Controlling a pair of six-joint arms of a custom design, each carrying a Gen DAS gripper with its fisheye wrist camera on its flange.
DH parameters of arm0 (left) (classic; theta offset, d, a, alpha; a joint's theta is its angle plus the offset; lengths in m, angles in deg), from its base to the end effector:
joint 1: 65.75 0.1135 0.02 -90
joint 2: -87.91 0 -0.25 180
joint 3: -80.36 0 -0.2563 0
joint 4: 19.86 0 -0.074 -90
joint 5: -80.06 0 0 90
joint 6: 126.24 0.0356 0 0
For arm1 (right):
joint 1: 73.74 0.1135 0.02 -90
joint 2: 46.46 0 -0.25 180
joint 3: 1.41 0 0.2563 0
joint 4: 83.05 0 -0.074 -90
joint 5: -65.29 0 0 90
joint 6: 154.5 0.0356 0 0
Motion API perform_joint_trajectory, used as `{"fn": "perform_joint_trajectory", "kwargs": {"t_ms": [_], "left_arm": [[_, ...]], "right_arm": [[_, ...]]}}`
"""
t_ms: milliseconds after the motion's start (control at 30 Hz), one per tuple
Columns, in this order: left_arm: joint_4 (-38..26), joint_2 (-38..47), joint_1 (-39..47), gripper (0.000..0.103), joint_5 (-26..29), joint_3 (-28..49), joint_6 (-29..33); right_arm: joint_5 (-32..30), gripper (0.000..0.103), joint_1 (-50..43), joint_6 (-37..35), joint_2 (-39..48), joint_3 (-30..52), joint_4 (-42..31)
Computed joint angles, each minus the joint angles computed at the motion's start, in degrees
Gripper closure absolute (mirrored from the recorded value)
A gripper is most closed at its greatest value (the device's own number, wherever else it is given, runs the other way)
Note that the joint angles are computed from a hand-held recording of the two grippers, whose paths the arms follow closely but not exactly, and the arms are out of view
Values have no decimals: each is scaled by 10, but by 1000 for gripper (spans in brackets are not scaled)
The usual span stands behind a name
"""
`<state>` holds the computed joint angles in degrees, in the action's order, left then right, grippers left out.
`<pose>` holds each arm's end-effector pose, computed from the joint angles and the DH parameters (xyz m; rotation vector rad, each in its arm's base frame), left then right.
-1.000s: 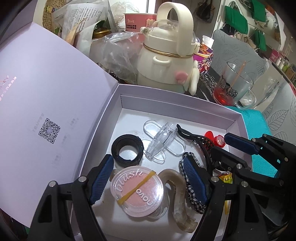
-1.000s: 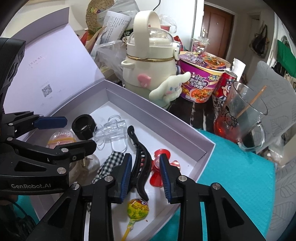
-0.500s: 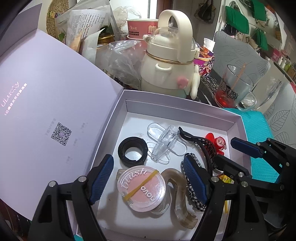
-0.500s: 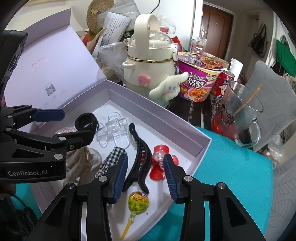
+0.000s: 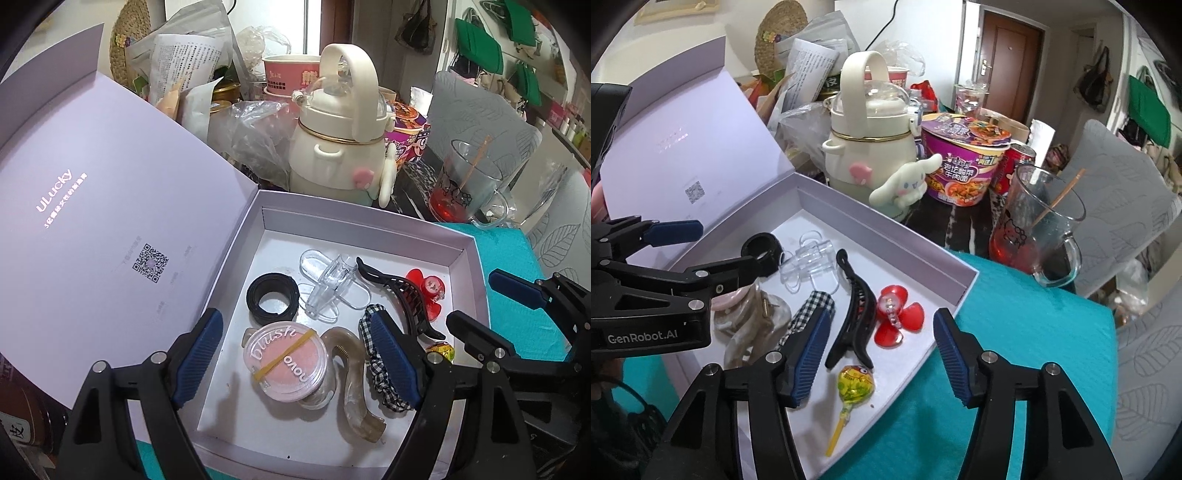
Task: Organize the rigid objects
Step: 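Release the clear clip into the box while the right tool releases the claw clip, then withdraw both tools from the box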
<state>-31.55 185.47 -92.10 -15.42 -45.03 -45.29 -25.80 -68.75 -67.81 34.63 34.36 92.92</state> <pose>0.2738 -0.1318 0.0974 0.3414 2.4997 -0.1295 0.2319 0.0209 0.0951 -0.1846 2.4252 0.0363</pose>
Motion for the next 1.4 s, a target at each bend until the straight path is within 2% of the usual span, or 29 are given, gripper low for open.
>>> {"fn": "perform_joint_trajectory", "kwargs": {"t_ms": [67,100,233,500,700,1100,1400], "left_arm": [[-5,-17,-3,10,-6,-10,-2],[-3,-23,-4,0,-10,-14,-3],[-14,-62,-9,0,-36,-31,-8],[-34,-142,-12,0,-37,-64,-8],[-68,-240,-21,0,-42,-97,-15],[-210,-505,-112,0,-149,-151,-44],[-349,-666,-233,0,-247,-161,-101]], "right_arm": [[2,41,-2,1,-11,-3,-7],[5,39,-3,2,-16,-4,-11],[6,35,-6,2,-41,-11,-25],[11,33,0,8,-98,-26,-59],[22,32,18,16,-184,-41,-109],[69,30,76,55,-485,-63,-326],[183,28,206,127,-688,-45,-517]]}}
